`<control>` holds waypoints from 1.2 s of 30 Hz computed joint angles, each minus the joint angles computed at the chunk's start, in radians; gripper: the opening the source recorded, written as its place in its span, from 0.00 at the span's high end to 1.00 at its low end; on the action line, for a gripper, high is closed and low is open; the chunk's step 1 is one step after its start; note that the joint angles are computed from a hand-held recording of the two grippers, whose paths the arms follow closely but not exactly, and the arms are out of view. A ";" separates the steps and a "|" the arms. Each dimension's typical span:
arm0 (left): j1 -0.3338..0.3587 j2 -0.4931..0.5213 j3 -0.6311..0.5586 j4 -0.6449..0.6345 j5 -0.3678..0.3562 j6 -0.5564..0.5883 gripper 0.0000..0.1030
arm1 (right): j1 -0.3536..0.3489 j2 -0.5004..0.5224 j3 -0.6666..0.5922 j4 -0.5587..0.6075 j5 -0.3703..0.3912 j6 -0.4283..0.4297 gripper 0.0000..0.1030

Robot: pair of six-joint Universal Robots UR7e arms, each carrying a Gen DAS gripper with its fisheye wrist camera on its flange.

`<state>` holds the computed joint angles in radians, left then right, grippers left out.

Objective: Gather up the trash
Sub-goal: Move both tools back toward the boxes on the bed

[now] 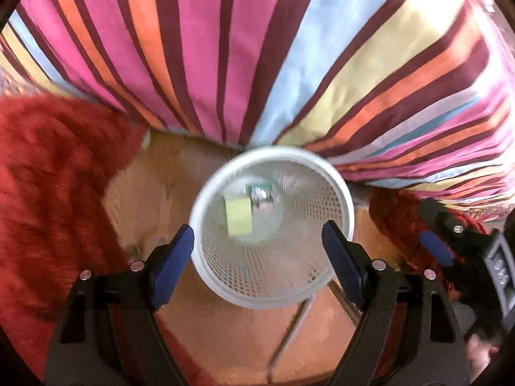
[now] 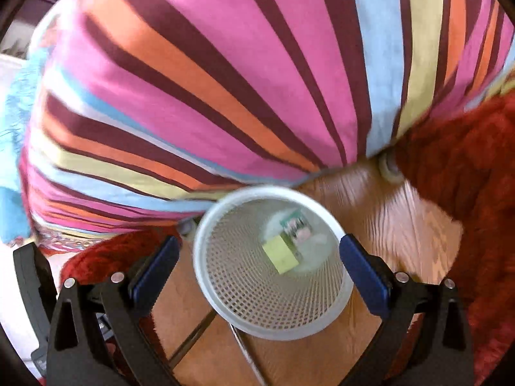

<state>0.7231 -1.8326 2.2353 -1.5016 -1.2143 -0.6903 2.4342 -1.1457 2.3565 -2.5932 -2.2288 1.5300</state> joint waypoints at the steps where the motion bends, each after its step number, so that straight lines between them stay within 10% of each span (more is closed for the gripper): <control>1: -0.020 -0.014 -0.006 0.001 0.028 0.009 0.23 | 0.014 -0.012 -0.008 0.012 -0.022 -0.016 0.07; 7: -0.194 -0.096 -0.003 -0.073 0.298 0.083 0.23 | 0.114 -0.092 -0.098 0.198 -0.295 -0.037 0.07; 13: -0.202 -0.055 -0.019 -0.285 0.345 0.215 0.23 | 0.130 -0.111 -0.160 0.136 -0.475 -0.205 0.07; 36: -0.085 0.340 -0.150 -0.773 0.350 0.528 0.23 | -0.052 -0.064 -0.194 -0.389 -0.426 -0.726 0.07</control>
